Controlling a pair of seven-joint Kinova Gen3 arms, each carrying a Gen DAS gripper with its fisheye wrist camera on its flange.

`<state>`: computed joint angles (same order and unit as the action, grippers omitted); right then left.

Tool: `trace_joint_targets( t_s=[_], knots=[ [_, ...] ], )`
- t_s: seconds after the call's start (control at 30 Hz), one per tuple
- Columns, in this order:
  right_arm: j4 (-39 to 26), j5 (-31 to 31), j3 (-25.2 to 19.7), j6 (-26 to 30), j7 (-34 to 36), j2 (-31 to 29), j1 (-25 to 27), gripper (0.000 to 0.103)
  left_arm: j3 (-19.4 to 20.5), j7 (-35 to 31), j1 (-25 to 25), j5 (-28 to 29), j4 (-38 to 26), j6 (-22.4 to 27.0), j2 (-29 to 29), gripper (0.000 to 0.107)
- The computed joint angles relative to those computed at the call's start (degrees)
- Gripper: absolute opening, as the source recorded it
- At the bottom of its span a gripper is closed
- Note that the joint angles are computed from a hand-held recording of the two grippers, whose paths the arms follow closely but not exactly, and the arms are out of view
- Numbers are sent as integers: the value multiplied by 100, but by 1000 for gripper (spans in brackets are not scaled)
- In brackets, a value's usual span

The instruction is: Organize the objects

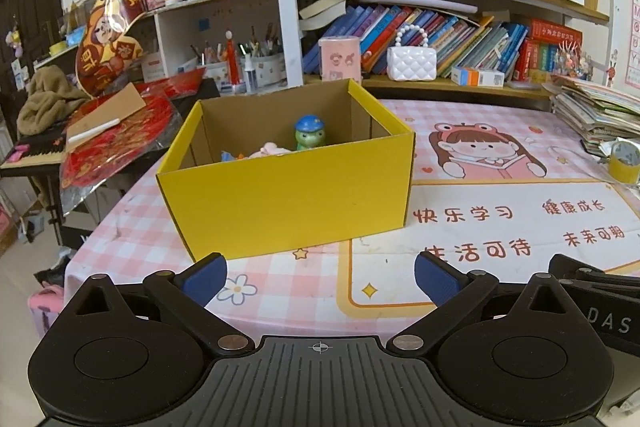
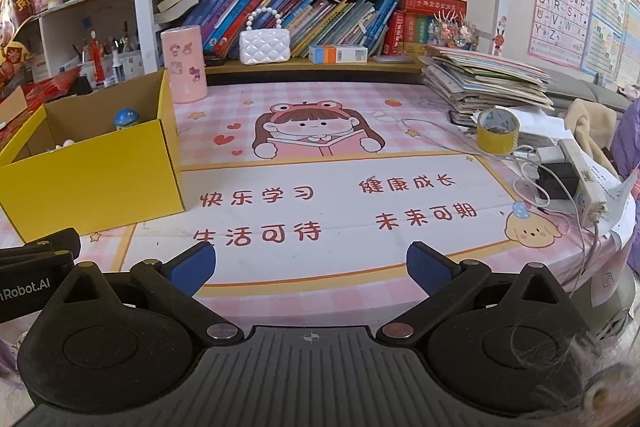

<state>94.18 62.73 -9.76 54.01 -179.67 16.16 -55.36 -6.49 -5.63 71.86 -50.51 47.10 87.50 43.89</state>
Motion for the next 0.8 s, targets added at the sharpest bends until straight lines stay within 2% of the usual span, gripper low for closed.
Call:
trace_joint_targets(
  t_s=[0.8],
  knots=[
    [-239, -224, 70, 278, 123, 145, -122, 102, -67, -148, 4, 89, -299, 226, 174, 103]
  ],
)
